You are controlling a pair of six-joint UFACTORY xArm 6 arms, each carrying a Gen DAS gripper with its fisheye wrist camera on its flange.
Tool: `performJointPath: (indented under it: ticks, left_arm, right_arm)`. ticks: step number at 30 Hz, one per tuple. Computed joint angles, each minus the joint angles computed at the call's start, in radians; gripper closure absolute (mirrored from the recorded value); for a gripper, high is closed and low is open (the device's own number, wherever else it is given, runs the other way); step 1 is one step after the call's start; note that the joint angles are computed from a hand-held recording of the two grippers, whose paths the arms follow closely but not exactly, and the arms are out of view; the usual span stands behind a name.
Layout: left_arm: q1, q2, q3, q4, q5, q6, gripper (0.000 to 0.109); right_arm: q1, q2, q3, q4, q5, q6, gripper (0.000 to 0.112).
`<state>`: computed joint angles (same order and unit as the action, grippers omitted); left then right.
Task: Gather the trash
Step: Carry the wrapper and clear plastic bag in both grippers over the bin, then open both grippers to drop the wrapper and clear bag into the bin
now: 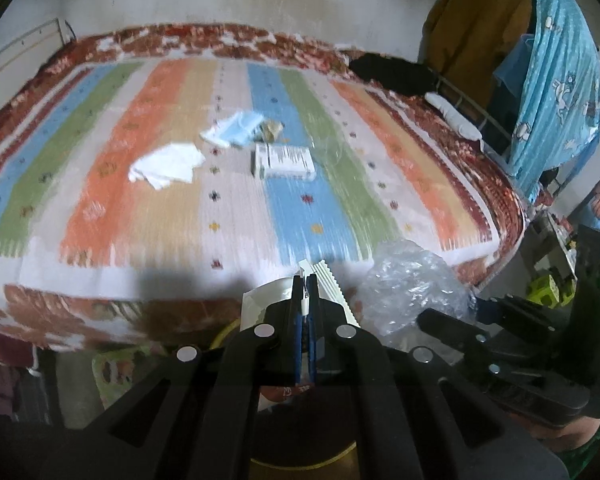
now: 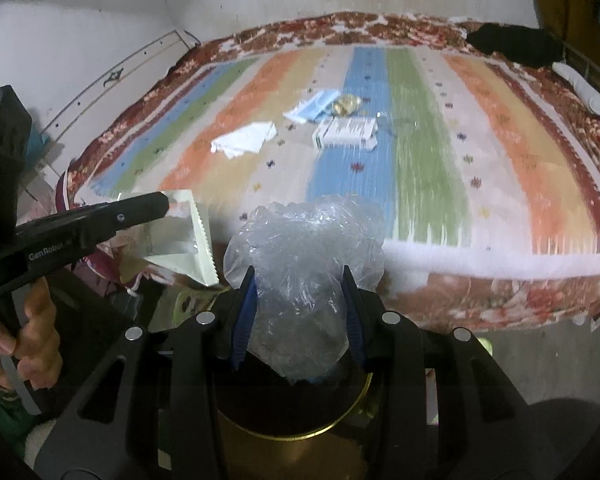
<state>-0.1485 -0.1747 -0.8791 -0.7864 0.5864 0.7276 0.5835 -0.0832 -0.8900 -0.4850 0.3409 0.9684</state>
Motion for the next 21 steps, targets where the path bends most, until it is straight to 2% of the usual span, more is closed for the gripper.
performJointPath:
  ticks: [4, 7, 11, 17, 18, 19, 20, 21]
  left_arm:
    - [-0.016, -0.001, 0.027, 0.071, -0.025, -0.058, 0.108]
    - [-0.022, 0.003, 0.039, 0.119, -0.029, -0.103, 0.108]
    - [-0.024, 0.020, 0.045, 0.175, -0.007, -0.164, 0.107]
    - [-0.024, 0.059, 0.024, 0.278, 0.008, -0.281, 0.107]
    - [-0.022, 0.069, 0.018, 0.295, 0.020, -0.302, 0.104]
    - [-0.020, 0.075, 0.012, 0.297, 0.031, -0.308, 0.096]
    - [-0.016, 0.085, 0.002, 0.297, 0.052, -0.316, 0.083]
    - [-0.014, 0.089, -0.001, 0.297, 0.057, -0.321, 0.076]
  right_arm:
    - [0.014, 0.007, 0.008, 0.029, 0.022, -0.010, 0.075]
    - [0.022, 0.023, 0.007, 0.101, 0.036, -0.062, 0.074]
    - [0.031, 0.055, -0.014, 0.120, 0.073, -0.053, 0.074]
    - [0.031, 0.106, -0.042, 0.238, 0.087, -0.129, 0.072]
    - [0.031, 0.114, -0.049, 0.244, 0.096, -0.133, 0.071]
    - [0.031, 0.121, -0.055, 0.253, 0.105, -0.136, 0.070]
    - [0.029, 0.124, -0.057, 0.266, 0.108, -0.145, 0.066]
    - [0.027, 0.124, -0.056, 0.275, 0.106, -0.148, 0.065]
